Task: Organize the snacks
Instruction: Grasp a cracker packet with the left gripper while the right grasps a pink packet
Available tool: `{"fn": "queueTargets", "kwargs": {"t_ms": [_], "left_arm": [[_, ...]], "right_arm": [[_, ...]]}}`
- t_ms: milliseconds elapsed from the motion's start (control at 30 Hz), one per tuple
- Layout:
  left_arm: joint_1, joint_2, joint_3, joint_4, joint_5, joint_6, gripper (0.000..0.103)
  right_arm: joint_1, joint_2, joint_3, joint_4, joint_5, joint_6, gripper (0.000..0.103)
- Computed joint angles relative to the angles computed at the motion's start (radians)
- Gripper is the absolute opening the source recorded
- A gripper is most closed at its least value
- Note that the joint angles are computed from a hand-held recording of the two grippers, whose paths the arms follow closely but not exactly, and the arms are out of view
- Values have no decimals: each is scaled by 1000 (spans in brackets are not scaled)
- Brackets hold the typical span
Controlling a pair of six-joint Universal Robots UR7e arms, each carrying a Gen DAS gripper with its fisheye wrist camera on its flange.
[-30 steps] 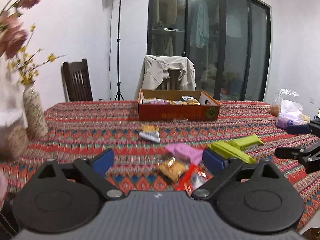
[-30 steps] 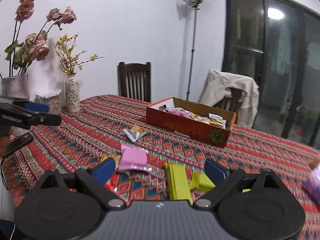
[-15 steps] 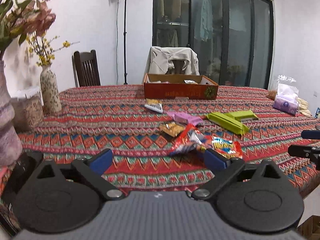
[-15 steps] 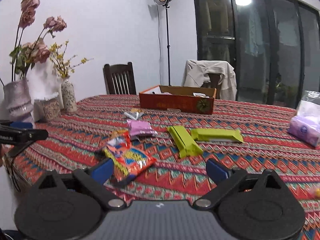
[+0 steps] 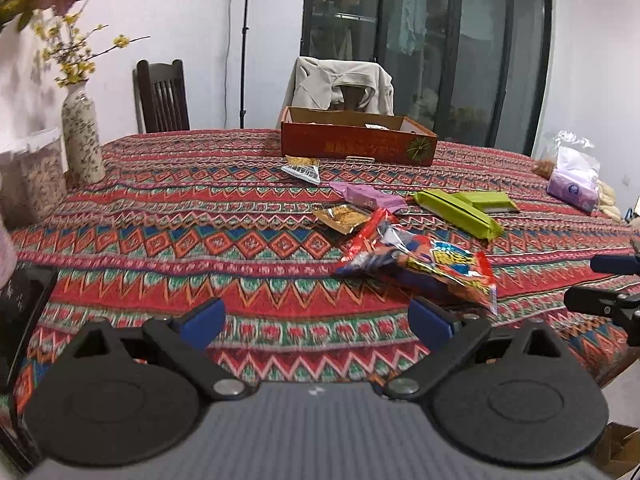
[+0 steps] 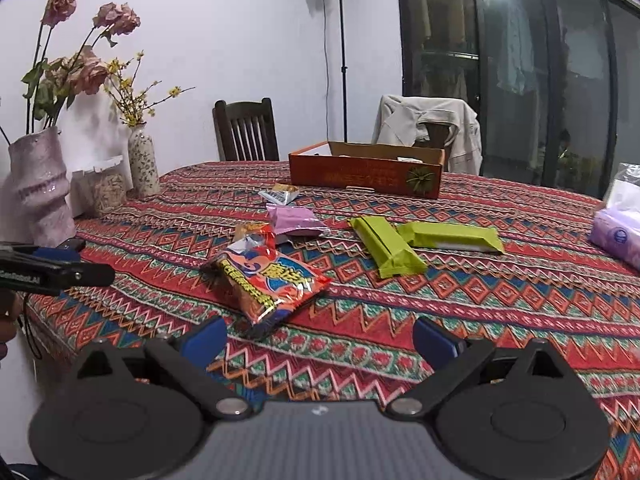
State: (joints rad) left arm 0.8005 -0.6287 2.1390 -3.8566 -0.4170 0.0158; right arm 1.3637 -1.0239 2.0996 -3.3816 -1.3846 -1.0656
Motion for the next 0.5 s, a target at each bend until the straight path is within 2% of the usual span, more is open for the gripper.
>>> {"fn": "queueTargets", "kwargs": {"t_ms": [100, 233, 300, 433, 500], "left_arm": [[44, 12, -68, -41, -39, 145, 99], [111, 11, -165, -11, -112, 287, 92], [154, 5, -230, 69, -154, 328, 90], [243, -3, -345, 241, -310, 365, 90], [271, 7, -403, 320, -343, 375, 90]], "right_arm": [[18, 30, -49, 36, -1, 15, 99], [47, 83, -142, 107, -10, 48, 92], [67, 116, -196, 145, -13, 49, 85], [105, 191, -330, 246, -3, 59, 84], [127, 241, -418, 307, -5, 70, 84]]}}
